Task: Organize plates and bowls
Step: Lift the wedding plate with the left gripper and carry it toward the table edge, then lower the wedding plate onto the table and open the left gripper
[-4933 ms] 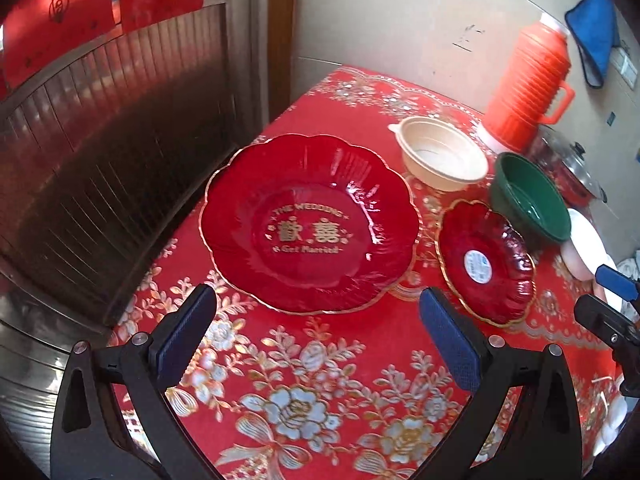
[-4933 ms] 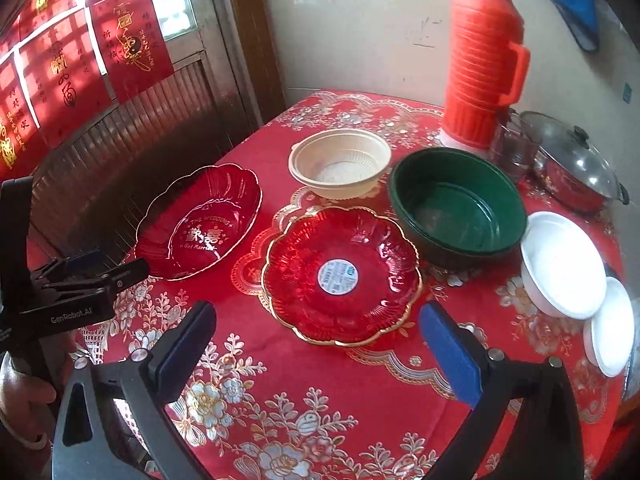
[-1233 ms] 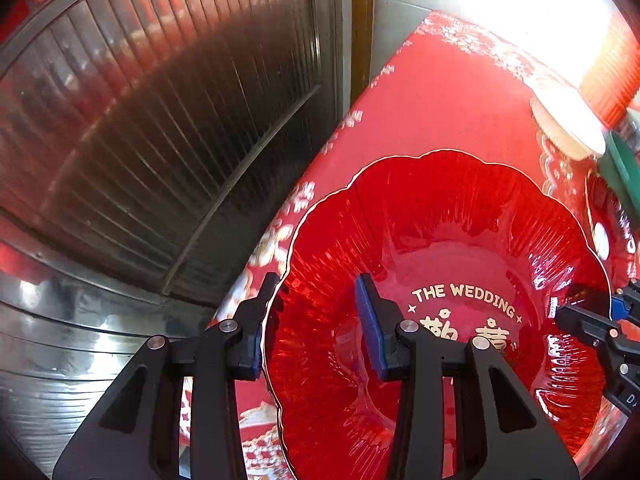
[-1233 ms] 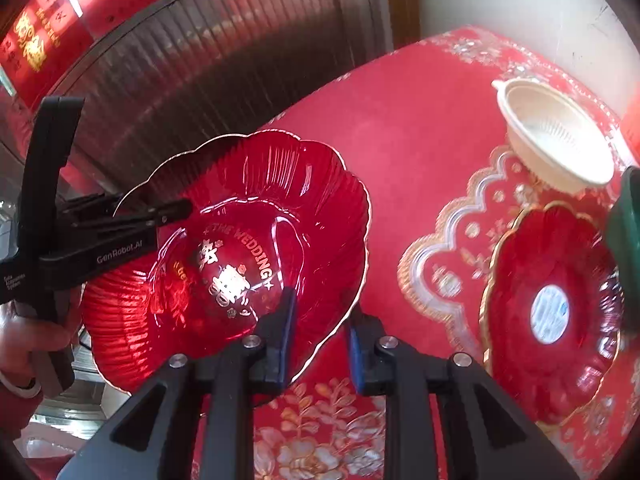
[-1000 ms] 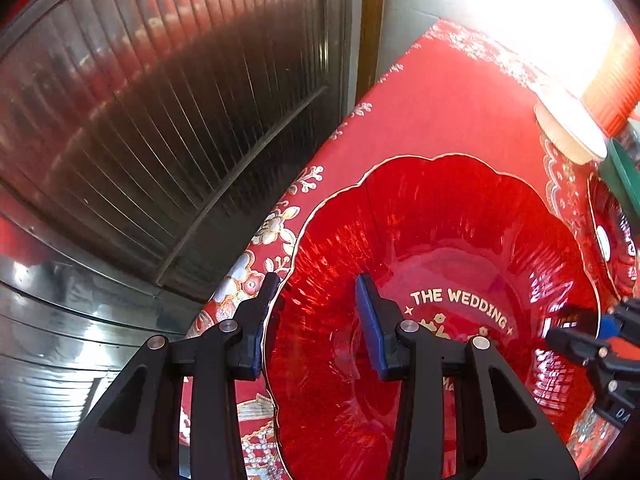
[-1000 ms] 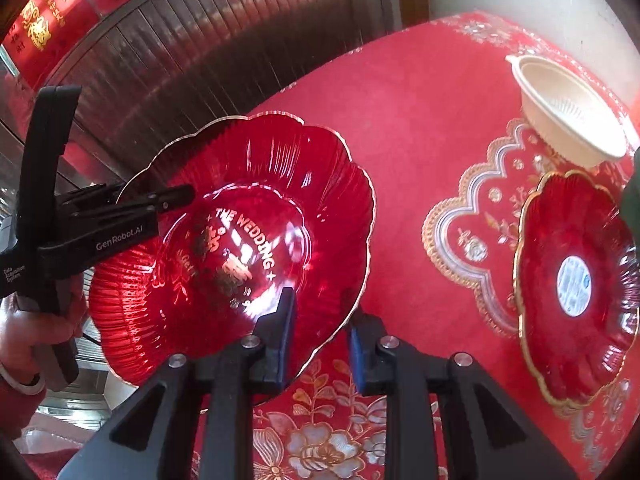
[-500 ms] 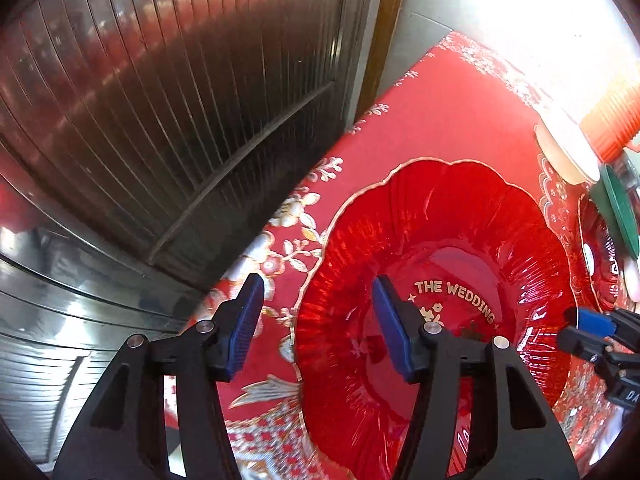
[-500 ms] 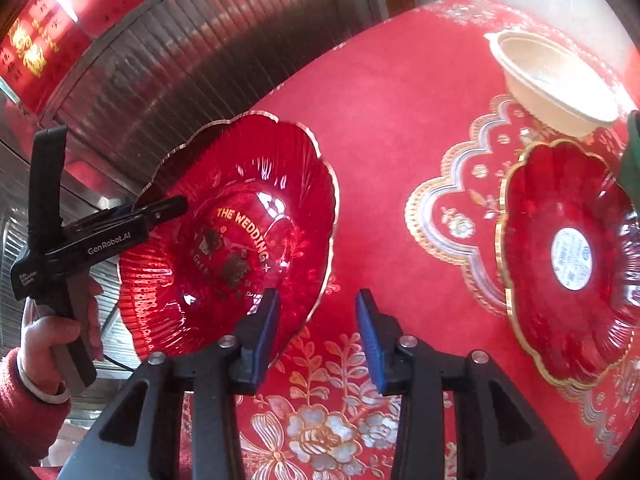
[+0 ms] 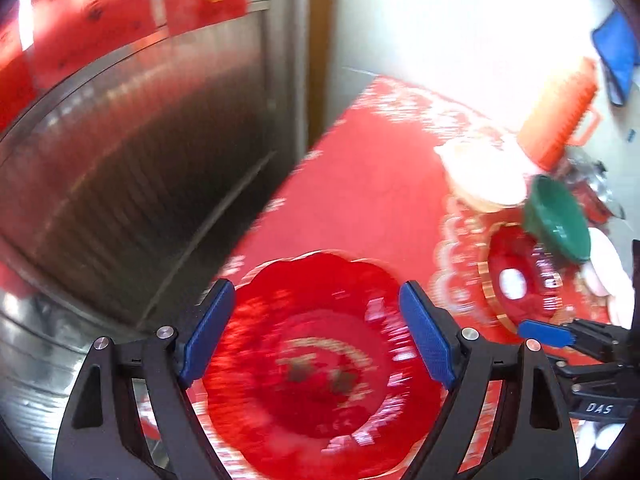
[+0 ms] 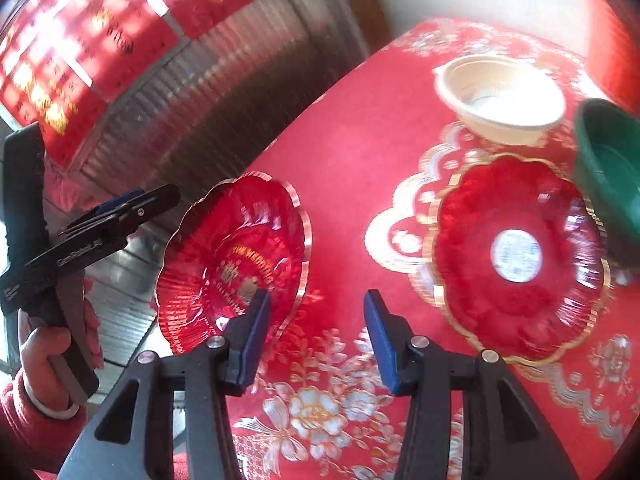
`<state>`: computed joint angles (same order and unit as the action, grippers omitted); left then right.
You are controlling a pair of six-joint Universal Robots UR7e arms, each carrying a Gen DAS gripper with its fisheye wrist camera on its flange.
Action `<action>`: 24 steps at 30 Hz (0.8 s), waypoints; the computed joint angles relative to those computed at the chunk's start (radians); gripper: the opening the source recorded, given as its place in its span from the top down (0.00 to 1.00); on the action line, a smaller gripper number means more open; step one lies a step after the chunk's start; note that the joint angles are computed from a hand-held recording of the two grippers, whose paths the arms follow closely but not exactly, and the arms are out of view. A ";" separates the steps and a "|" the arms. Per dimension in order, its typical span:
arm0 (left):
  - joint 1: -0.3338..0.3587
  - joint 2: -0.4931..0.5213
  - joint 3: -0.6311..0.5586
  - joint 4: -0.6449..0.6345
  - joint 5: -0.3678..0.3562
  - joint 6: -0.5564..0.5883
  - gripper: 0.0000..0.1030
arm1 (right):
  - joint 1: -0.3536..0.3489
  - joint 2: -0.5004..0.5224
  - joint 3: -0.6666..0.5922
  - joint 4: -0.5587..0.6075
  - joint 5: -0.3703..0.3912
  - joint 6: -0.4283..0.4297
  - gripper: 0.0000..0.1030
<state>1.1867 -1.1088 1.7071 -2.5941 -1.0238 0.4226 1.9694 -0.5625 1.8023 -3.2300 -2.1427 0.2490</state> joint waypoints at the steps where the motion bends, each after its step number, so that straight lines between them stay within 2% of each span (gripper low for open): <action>1: -0.013 0.005 0.008 -0.005 -0.006 0.003 0.18 | -0.001 -0.011 0.017 -0.017 -0.011 0.010 0.48; 6: -0.057 0.038 0.029 0.011 -0.050 -0.002 0.18 | -0.011 -0.083 0.128 -0.095 -0.063 0.088 0.47; 11: -0.084 0.078 0.036 0.048 -0.072 -0.030 0.18 | -0.012 -0.141 0.215 -0.149 -0.124 0.123 0.47; 18: -0.129 0.122 0.060 0.025 -0.054 -0.050 0.18 | -0.002 -0.176 0.262 -0.166 -0.216 0.166 0.46; 24: -0.157 0.125 0.087 0.020 -0.050 -0.068 0.18 | -0.002 -0.189 0.291 -0.192 -0.241 0.184 0.45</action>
